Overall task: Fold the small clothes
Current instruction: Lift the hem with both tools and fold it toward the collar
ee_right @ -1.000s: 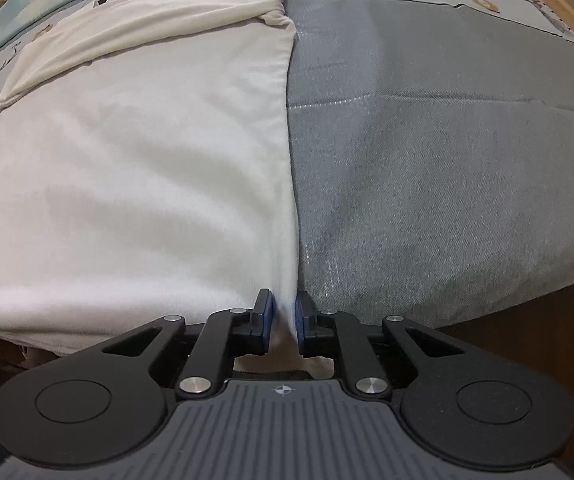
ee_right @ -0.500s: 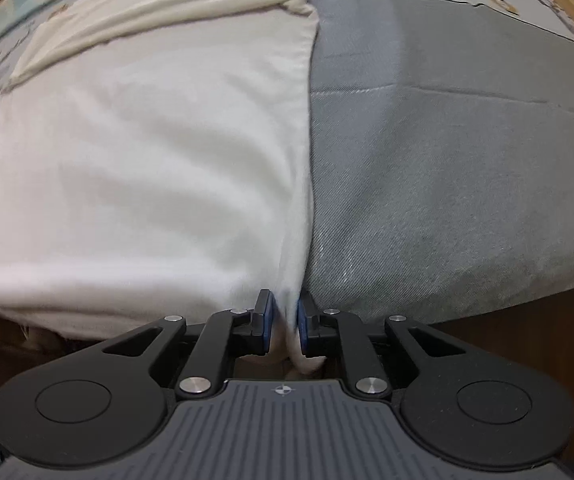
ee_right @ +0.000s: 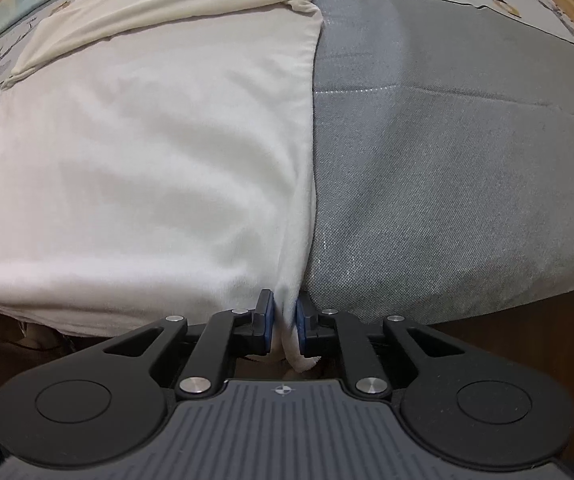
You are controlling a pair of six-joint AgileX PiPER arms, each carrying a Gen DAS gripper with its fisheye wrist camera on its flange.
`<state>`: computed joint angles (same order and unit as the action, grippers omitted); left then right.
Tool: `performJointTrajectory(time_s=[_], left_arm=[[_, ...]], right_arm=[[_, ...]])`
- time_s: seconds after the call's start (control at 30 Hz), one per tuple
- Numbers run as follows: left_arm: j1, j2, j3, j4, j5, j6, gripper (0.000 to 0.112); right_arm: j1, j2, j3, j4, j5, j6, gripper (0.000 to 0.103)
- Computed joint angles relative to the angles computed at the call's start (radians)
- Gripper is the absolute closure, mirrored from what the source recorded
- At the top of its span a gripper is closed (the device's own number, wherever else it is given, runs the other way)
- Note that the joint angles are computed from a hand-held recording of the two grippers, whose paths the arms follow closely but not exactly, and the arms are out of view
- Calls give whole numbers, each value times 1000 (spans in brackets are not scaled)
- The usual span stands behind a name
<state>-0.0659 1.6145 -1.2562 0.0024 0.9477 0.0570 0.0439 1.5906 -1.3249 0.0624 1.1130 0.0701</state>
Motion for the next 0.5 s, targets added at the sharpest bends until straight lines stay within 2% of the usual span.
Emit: performJointTrajectory(time_s=[0.3,0.4,0.5], left_arm=[[7,-48,3,-24,-6,12,108],[28,-73,-35,-66,19,66,108],[57,-94,-91,-115,68,127,109]], right_arm=[[-34,-37,0,41,-58,6,95],[-52,-68,-20,92,-62,-22,96],[-72,-80,-87,129,-28,-62,96]])
